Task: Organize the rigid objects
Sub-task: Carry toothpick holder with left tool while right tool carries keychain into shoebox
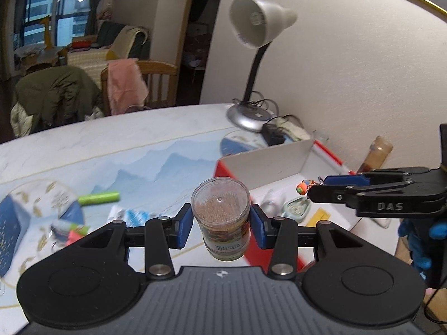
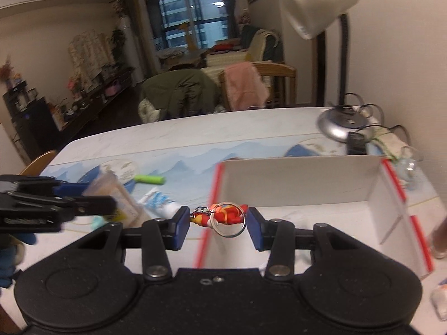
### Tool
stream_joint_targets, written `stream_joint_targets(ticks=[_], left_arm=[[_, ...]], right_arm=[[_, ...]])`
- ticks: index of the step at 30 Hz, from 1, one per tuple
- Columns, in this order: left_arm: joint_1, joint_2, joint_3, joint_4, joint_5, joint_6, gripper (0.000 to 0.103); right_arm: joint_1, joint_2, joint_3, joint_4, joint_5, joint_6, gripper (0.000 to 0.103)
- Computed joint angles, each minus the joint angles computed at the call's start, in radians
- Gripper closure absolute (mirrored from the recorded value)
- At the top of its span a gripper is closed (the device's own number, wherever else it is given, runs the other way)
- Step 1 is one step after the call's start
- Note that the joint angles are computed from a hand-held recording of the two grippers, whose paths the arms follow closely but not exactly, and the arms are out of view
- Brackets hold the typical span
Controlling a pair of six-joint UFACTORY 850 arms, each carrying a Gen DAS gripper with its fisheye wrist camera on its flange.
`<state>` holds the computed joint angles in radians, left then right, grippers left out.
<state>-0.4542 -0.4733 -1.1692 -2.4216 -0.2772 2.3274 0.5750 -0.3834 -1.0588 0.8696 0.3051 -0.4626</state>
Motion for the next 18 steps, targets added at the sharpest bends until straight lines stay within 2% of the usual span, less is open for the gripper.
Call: stream_joint_targets(ticks=[4, 9, 14, 18], left_arm=[[-0.031, -0.020, -0.054, 0.011, 0.012, -0.011, 0.060], [-0.066, -0.069, -0.145, 0.122, 0.035, -0.125, 0.060], [-0.104, -0.143, -0.255, 0.325, 0.084, -0.314, 0.060], [-0.132, -0.219, -0.362, 0.650, 0.126, -0.631, 0.060]], right_arm=[[-0.042, 0.021, 0.035, 0.002, 0.019, -0.009, 0.060], [-0.094, 0.036, 0.074, -0.005, 0.033, -0.009, 0.060], [-0.137, 0.037, 0.105, -0.029, 0.030, 0.009, 0.060], [-0.160, 0.020, 0.110, -0.054, 0.015, 0.014, 0.060]])
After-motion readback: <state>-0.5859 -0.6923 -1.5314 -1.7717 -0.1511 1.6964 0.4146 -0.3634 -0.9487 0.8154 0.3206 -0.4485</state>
